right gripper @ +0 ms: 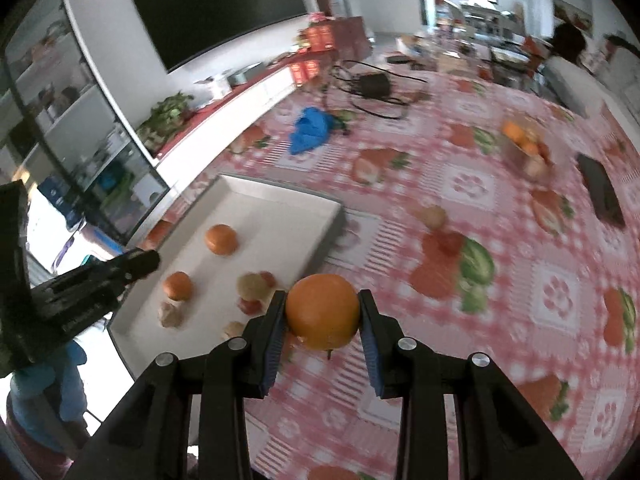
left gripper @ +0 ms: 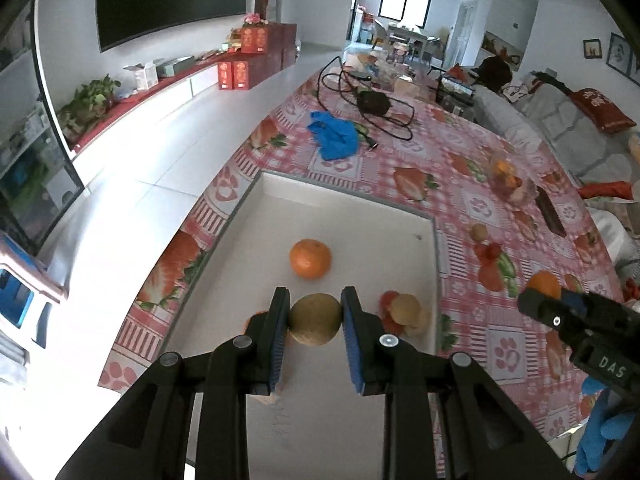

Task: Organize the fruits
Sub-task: 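Lower the orange and kiwi into the tray and open both grippers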

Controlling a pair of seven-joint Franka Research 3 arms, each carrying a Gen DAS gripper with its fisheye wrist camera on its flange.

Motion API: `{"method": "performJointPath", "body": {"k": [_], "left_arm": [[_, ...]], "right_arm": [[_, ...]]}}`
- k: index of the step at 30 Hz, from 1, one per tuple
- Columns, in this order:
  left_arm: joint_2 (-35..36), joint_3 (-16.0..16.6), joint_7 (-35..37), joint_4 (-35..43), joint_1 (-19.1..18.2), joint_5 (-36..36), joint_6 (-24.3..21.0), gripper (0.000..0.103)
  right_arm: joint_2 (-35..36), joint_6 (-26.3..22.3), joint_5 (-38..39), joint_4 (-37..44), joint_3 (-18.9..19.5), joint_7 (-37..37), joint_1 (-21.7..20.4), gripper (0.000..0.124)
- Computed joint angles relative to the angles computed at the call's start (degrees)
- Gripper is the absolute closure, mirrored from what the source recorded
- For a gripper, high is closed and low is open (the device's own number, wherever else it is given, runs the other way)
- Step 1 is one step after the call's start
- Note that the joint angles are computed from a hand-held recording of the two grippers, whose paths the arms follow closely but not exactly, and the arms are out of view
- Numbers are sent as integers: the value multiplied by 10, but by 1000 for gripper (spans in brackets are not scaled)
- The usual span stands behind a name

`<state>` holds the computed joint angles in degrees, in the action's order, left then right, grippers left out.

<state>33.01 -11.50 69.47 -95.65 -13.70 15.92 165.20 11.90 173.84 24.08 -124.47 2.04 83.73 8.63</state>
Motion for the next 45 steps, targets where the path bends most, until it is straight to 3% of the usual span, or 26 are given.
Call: {"method": "performJointPath", "body": {"k": [8,14,26,45], "left_arm": [[36,0,14,40,4,-5,-22,74],[60,-7,27,64,10,-18,-38,74],[89,0,35,99,2,-18,-56,74],[120,6,46,145,-8,-15,-84,74]], "right_arm": [[72,-54,-51,105,-13,26,21,88],[102,-90,-72,134,-12,24,31,88],[156,-120,-129,199,-43,63,56,88],[209,-157,-146,263,-38,81,46,88]]}}
